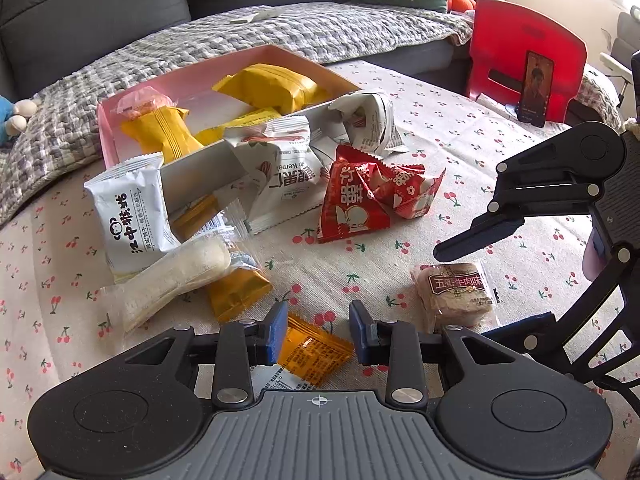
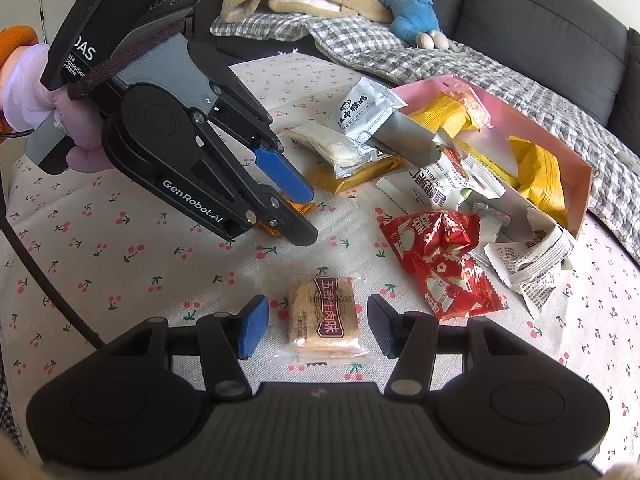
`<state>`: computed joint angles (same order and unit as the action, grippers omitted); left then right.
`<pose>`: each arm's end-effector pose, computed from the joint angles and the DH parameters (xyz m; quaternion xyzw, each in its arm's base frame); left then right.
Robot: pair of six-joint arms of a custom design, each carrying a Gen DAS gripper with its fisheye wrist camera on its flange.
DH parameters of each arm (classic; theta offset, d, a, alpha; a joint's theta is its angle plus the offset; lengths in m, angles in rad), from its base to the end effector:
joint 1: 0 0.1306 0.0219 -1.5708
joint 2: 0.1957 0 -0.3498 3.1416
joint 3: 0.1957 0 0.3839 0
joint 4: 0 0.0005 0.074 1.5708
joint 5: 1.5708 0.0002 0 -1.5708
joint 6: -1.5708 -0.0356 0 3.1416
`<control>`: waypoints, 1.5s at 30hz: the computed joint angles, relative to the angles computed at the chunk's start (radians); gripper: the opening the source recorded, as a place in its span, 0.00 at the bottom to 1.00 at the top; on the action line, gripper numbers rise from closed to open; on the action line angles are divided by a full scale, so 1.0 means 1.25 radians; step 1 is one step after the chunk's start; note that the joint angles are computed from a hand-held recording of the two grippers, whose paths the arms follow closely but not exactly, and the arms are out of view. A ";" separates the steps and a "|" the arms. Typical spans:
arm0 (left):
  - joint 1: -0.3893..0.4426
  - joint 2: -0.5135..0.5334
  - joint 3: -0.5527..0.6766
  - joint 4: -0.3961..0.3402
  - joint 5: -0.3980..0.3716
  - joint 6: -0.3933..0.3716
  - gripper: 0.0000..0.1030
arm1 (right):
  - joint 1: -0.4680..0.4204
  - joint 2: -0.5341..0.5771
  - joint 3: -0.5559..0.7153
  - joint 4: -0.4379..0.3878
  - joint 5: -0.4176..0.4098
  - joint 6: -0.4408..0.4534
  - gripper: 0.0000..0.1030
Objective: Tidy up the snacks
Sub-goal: 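Grasp the beige cake packet with the right tool while the left tool grasps the orange packet, then carry the beige cake packet and orange packet over the pink box with both tools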
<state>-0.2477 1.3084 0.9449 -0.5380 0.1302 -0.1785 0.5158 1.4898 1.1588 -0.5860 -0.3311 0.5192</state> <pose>0.4108 -0.1092 0.2573 0.2202 0.9167 -0.0728 0.3254 0.4211 0.2515 0.2678 -0.5081 0.7856 0.1555 0.3170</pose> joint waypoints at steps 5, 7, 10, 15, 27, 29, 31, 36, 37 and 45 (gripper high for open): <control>0.008 -0.014 -0.004 -0.008 0.015 -0.021 0.34 | 0.002 -0.002 0.003 -0.008 0.000 -0.003 0.44; 0.009 -0.021 -0.004 -0.014 0.007 -0.021 0.37 | 0.001 0.000 0.004 -0.011 0.004 -0.011 0.44; 0.005 -0.034 -0.007 -0.018 -0.022 -0.007 0.53 | -0.001 -0.001 0.002 -0.014 0.008 -0.015 0.44; 0.016 -0.050 -0.005 -0.050 -0.009 -0.039 0.70 | -0.002 -0.001 0.005 -0.027 0.001 -0.020 0.44; 0.039 -0.019 0.009 -0.130 0.028 -0.076 0.66 | -0.003 0.015 0.025 -0.045 -0.006 -0.067 0.31; 0.039 -0.020 0.010 -0.139 0.028 -0.071 0.57 | -0.001 0.014 0.025 -0.044 0.001 -0.063 0.31; 0.043 -0.024 0.009 -0.139 0.023 -0.058 0.45 | 0.001 0.009 0.021 -0.039 0.009 -0.055 0.31; 0.063 -0.031 0.006 -0.140 0.042 0.007 0.36 | -0.003 -0.008 0.011 -0.016 0.023 -0.056 0.31; 0.063 -0.035 0.004 -0.139 0.042 0.014 0.35 | -0.006 -0.013 0.009 -0.008 0.026 -0.058 0.31; 0.056 -0.048 0.006 -0.134 0.019 0.107 0.32 | -0.004 -0.030 0.025 0.032 0.082 -0.116 0.30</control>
